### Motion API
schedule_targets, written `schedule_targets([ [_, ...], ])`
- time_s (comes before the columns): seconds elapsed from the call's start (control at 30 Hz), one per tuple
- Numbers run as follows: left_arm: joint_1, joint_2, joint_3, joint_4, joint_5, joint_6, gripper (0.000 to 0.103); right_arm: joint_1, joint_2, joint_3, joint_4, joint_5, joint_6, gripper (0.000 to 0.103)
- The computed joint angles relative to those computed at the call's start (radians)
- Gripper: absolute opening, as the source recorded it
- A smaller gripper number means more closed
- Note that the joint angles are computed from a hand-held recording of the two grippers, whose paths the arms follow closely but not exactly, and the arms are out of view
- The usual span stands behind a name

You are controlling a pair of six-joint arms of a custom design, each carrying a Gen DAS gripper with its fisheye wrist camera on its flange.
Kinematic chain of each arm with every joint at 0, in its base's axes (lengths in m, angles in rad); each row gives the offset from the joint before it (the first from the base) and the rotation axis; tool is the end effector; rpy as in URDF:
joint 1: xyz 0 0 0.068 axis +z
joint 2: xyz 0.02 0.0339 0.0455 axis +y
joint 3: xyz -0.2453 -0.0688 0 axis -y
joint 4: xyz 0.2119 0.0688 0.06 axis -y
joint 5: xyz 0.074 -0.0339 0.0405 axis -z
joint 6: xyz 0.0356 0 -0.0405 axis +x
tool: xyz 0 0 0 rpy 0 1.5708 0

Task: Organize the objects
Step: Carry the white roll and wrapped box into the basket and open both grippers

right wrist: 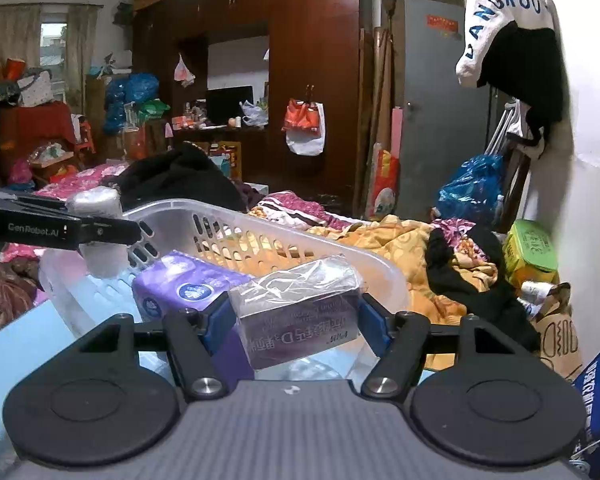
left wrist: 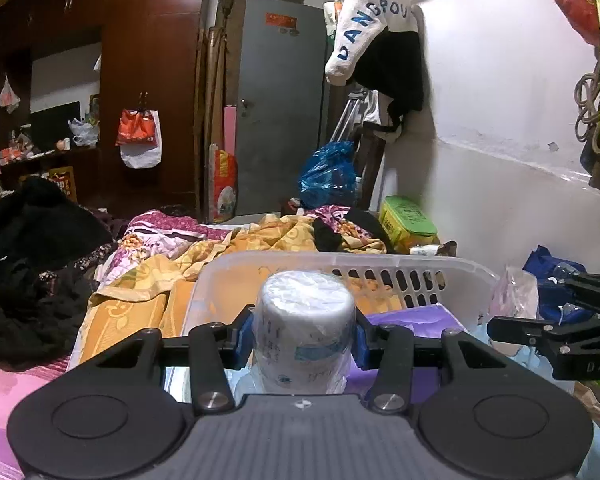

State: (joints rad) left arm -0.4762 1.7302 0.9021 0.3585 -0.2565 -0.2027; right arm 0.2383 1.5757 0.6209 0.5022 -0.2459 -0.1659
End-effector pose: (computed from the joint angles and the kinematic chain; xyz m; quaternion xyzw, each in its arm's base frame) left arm 0.3091 -0.1493 0.1911 0.0489 0.8464 -0.0700 0.5256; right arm 0.2800 0.0769 0.1731 -0.2326 0.8112 0.1230 0.5223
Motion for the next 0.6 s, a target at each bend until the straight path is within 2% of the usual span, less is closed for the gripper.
schedule_targets([
  [0.3, 0.012, 0.025, -0.004, 0.018, 0.005, -0.006, 0.05, 0.01, 0.021, 0.036, -0.027, 0.002, 0.021, 0.069],
  [0.37, 0.006, 0.028, -0.015, 0.044, -0.014, 0.007, 0.051, 0.0, 0.02, 0.038, -0.026, -0.019, 0.024, 0.073],
  [0.4, -0.005, 0.027, -0.026, 0.066, -0.041, 0.016, 0.057, -0.001, 0.012, 0.029, -0.011, -0.021, 0.028, 0.078],
  [0.43, -0.011, 0.023, -0.042, 0.096, -0.055, 0.022, 0.072, -0.002, 0.001, 0.011, 0.015, -0.021, 0.034, 0.091],
  [0.47, -0.017, 0.015, -0.061, 0.127, -0.058, 0.024, 0.08, -0.003, -0.01, -0.009, 0.045, -0.017, 0.039, 0.1],
  [0.5, -0.019, -0.001, -0.092, 0.171, -0.054, 0.025, 0.084, -0.001, -0.029, -0.03, 0.066, -0.004, 0.049, 0.101],
  [0.6, -0.04, -0.072, -0.182, 0.242, -0.065, 0.021, 0.084, -0.021, -0.13, -0.124, 0.099, -0.003, 0.121, 0.103],
])
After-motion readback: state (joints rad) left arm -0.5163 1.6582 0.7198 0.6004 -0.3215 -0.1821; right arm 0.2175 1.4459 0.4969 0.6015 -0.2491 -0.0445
